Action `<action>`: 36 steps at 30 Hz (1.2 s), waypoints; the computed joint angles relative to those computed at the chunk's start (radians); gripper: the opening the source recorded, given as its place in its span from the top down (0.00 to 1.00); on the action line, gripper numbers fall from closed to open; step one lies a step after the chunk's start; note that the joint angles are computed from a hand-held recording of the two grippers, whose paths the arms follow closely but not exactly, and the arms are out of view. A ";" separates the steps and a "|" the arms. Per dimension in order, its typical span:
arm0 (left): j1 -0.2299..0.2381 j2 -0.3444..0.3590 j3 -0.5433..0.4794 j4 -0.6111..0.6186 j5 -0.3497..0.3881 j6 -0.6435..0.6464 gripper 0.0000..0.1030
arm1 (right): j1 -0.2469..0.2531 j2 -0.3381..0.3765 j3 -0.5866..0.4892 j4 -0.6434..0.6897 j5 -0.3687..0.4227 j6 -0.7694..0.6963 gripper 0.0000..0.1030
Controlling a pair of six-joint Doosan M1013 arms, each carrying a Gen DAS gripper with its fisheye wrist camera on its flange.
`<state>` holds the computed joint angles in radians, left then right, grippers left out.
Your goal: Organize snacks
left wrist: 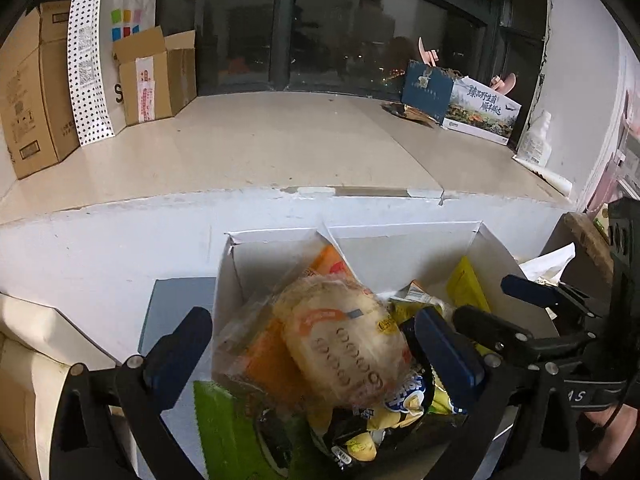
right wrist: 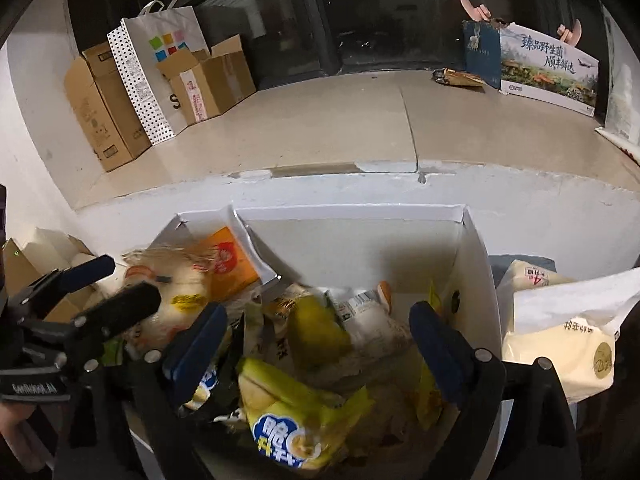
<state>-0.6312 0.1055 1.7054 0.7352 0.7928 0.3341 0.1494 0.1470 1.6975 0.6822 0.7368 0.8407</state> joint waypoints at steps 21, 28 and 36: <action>-0.370 -0.104 0.115 0.490 0.451 -0.384 0.00 | -0.152 -0.316 0.255 0.271 -0.024 -0.383 0.00; -0.441 -0.165 0.176 0.305 0.361 -0.493 0.00 | -0.242 -0.426 0.352 0.266 0.102 -0.336 0.00; -0.594 -0.206 0.203 0.297 0.445 -0.514 0.00 | -0.343 -0.573 0.445 0.309 0.172 -0.438 0.00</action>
